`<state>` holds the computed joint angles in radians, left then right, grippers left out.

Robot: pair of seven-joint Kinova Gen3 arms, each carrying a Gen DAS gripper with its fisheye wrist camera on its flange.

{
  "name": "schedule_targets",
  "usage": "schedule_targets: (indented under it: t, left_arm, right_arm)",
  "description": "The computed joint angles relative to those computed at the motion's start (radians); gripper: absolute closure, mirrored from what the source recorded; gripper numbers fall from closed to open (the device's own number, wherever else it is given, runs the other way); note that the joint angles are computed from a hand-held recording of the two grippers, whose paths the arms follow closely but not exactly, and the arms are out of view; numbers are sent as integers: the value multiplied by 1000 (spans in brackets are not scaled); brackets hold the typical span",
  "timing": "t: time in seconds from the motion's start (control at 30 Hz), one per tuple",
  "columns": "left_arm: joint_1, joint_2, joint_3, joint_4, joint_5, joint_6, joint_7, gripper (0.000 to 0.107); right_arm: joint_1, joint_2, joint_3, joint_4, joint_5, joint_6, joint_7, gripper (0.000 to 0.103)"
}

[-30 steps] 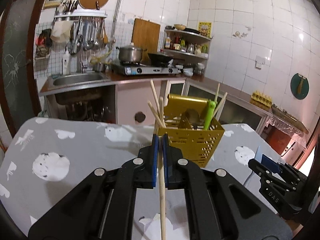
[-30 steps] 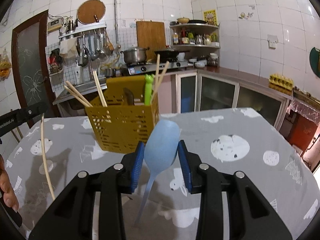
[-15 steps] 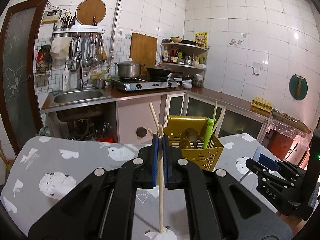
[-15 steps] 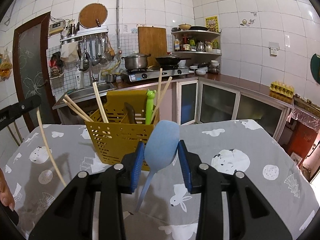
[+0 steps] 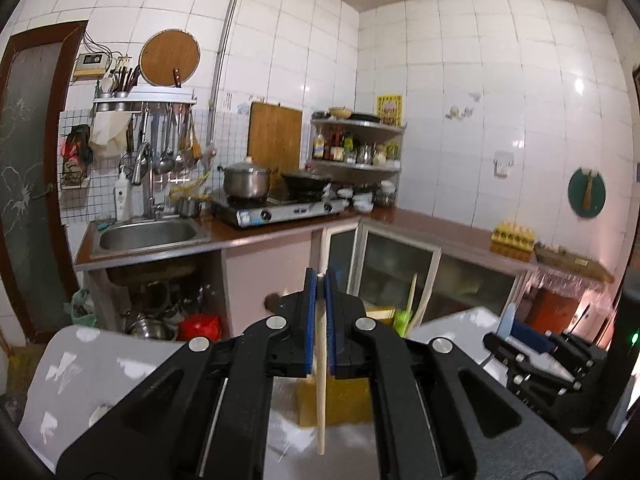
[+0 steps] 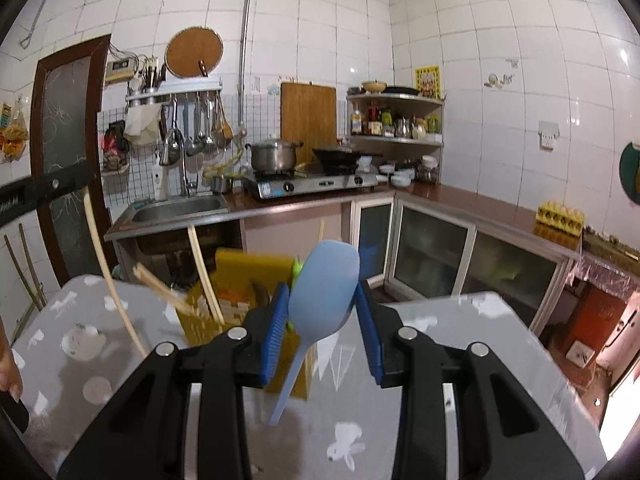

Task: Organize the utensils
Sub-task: 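Lift the blue spoon and chopstick and lower both into the yellow holder, then open both grippers to release the spoon and chopstick into the holder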

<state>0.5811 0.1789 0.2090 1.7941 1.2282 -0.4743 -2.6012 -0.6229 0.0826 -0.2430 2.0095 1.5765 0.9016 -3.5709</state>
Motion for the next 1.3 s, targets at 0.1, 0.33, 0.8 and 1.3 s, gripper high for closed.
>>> schedule_targets:
  t: [0.1,0.33,0.8,1.3]
  left_arm:
    - [1,8,-1,-68,45,-3,-72,104]
    - [-12,77,17,-225,98,-9,-174,104]
    - [-81,292,50,-341,201,55,-290,104]
    - [-76,180,31,-133,140,-20,-152,48]
  right_arm:
    - [14,-15,9,-44,0,-21,50,68]
    - [45,15,33,-179,-2,-63,175,68]
    - [114,177,130,-238,-59,-262,228,68]
    - [30,180,181,-183,-166,-233,237,48]
